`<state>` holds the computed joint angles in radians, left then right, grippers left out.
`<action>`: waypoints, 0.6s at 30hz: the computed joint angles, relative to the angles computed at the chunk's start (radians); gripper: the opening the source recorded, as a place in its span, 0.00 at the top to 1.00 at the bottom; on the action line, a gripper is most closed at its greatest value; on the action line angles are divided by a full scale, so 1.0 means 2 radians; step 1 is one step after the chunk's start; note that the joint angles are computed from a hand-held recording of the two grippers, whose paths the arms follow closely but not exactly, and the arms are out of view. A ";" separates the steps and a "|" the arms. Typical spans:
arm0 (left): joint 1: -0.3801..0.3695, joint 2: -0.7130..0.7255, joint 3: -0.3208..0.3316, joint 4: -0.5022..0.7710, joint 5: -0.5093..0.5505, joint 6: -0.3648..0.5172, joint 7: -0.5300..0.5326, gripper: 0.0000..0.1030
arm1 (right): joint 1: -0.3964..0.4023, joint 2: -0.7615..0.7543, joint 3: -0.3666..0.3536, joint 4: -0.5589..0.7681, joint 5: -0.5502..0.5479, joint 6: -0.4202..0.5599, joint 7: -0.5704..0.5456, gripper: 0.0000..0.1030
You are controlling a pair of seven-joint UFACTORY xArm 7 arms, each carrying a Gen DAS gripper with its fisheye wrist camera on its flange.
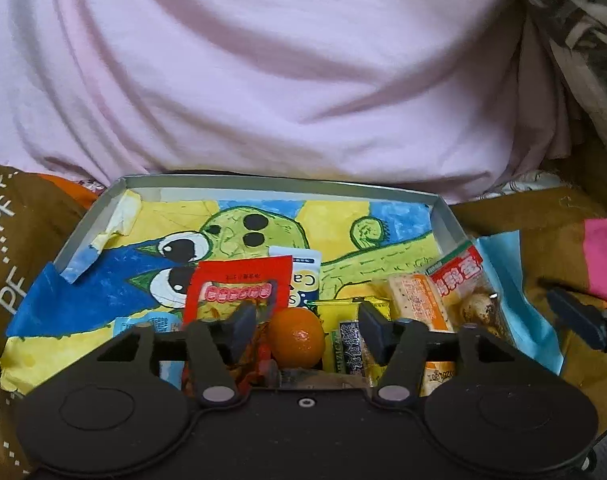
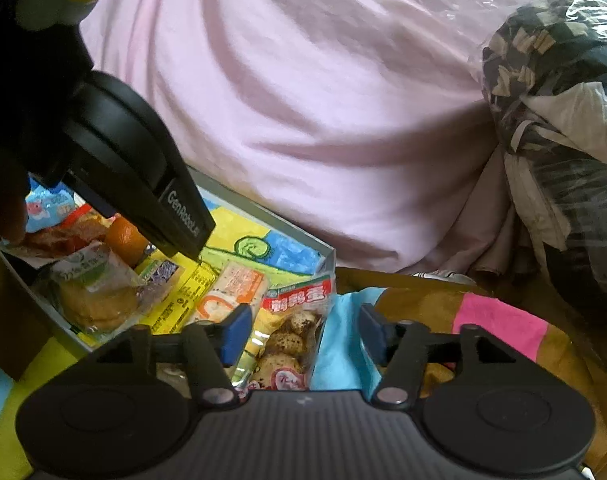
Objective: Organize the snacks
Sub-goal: 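Open both tools to drop the orange and quail-egg pack into the tray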
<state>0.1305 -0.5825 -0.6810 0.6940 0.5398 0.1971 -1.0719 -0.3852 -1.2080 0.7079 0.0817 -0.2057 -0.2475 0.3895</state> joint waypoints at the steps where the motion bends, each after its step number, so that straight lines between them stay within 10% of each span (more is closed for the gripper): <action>1: 0.002 -0.007 -0.001 -0.003 -0.001 0.000 -0.006 0.33 | 0.002 -0.002 -0.002 0.000 0.001 0.000 0.001 0.27; 10: -0.016 -0.088 0.028 -0.044 -0.038 0.007 -0.024 0.04 | 0.065 -0.067 -0.041 -0.018 0.011 0.047 0.040 0.05; 18: -0.078 -0.184 0.081 -0.094 -0.088 0.051 0.007 0.01 | 0.162 -0.178 -0.082 -0.036 -0.010 0.147 0.093 0.00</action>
<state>-0.0250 -0.9513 -0.5197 0.5062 0.3642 0.2987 -1.0577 -0.0610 -1.5647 0.5438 0.0091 -0.2250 0.0461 0.5747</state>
